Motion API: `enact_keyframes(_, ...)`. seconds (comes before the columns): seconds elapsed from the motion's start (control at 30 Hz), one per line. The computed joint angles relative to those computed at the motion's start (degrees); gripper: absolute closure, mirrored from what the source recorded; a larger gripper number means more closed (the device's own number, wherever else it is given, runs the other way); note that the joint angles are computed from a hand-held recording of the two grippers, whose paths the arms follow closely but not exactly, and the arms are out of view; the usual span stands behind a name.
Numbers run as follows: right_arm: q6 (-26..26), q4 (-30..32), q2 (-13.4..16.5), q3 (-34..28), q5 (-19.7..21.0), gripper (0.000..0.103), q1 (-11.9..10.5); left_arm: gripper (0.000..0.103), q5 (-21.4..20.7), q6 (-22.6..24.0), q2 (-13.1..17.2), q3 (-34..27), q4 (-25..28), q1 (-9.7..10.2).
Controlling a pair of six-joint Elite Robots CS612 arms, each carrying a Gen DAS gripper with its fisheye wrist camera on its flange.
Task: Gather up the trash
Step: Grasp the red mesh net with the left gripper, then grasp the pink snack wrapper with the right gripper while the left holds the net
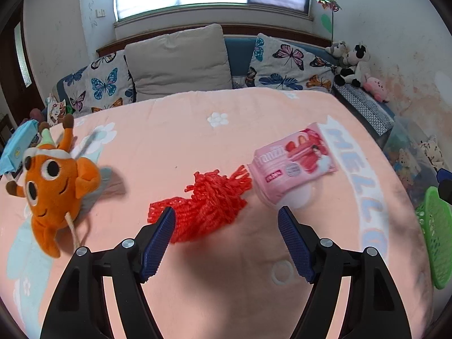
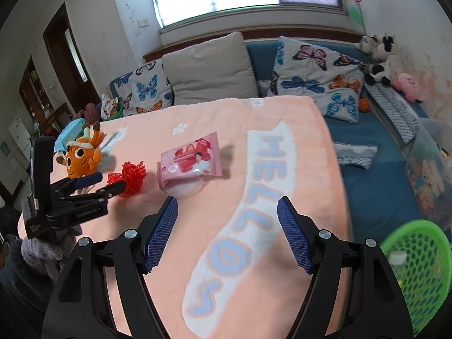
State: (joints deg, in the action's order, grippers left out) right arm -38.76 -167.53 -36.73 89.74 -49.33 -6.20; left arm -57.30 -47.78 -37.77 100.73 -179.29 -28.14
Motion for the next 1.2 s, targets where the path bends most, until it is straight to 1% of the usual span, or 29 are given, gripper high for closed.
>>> enact_keyframes(0.1, 0.1, 1.6, 1.0, -1.7, -0.2, 0.03, 1.0, 0.031, -1.4, 1.0, 1.1, -0.8, -1.1, 0.95)
enact_keyframes(0.17, 0.3, 2.8, 1.7, -2.8, -0.2, 0.029, 1.6, 0.032, -1.2, 2.1, 1.7, -1.5, -1.0, 1.28)
enact_keyframes(0.23, 0.8, 4.3, 2.6, -4.4, -0.2, 0.029, 2.2, 0.036, -1.7, 3.6, 2.1, -2.0, -1.2, 1.63)
enact_keyframes(0.3, 1.3, 5.5, 3.6, -6.0, 0.0, 0.028, 2.8, 0.045, -2.8, 4.6, 2.4, -2.4, -1.4, 1.99)
enact_keyframes(0.43, 1.8, 7.1, 5.4, -8.9, 0.3, 0.026, 3.9, 0.057, -4.1, 6.0, 2.9, -2.7, -2.6, 2.6)
enact_keyframes(0.5, 1.3, 8.2, 6.1, -10.2, 0.8, 0.022, 4.3, 0.066, -5.2, 6.9, 3.1, -2.6, -3.4, 3.0)
enact_keyframes(0.53, 1.3, 8.5, 6.5, -10.8, 0.9, 0.021, 4.5, 0.068, -5.5, 7.2, 3.2, -2.6, -3.8, 3.11)
enact_keyframes(0.6, 1.1, 9.3, 7.3, -12.2, 1.0, 0.02, 5.0, 0.076, -6.3, 8.0, 3.3, -2.5, -5.2, 3.49)
enact_keyframes(0.7, 0.7, 11.6, 8.6, -14.4, 1.2, 0.018, 5.8, 0.082, -6.7, 8.7, 3.4, -2.4, -6.5, 3.72)
enact_keyframes(0.8, 0.7, 12.5, 9.9, -16.6, 0.2, 0.018, 6.6, 0.085, -6.5, 9.2, 3.4, -2.3, -7.0, 3.74)
enact_keyframes(0.9, 0.5, 13.9, 11.0, -18.2, 0.0, 0.017, 7.0, 0.087, -7.0, 9.1, 3.4, -2.0, -7.8, 3.89)
enact_keyframes(1.0, 0.0, 17.3, 11.8, -19.8, 0.0, 0.017, 7.3, 0.087, -7.6, 8.7, 3.3, -1.6, -8.7, 4.04)
enact_keyframes(1.07, -0.5, 18.5, 12.0, -20.1, -0.3, 0.017, 7.5, 0.087, -7.7, 8.6, 3.3, -1.5, -9.0, 4.07)
enact_keyframes(1.13, -0.2, 17.4, 12.0, -19.8, -0.6, 0.022, 7.4, 0.087, -7.8, 8.5, 3.3, -1.4, -9.1, 4.05)
enact_keyframes(1.2, -1.0, 19.0, 11.8, -19.6, -0.1, 0.038, 7.2, 0.087, -7.8, 8.7, 3.3, -1.4, -9.1, 4.0)
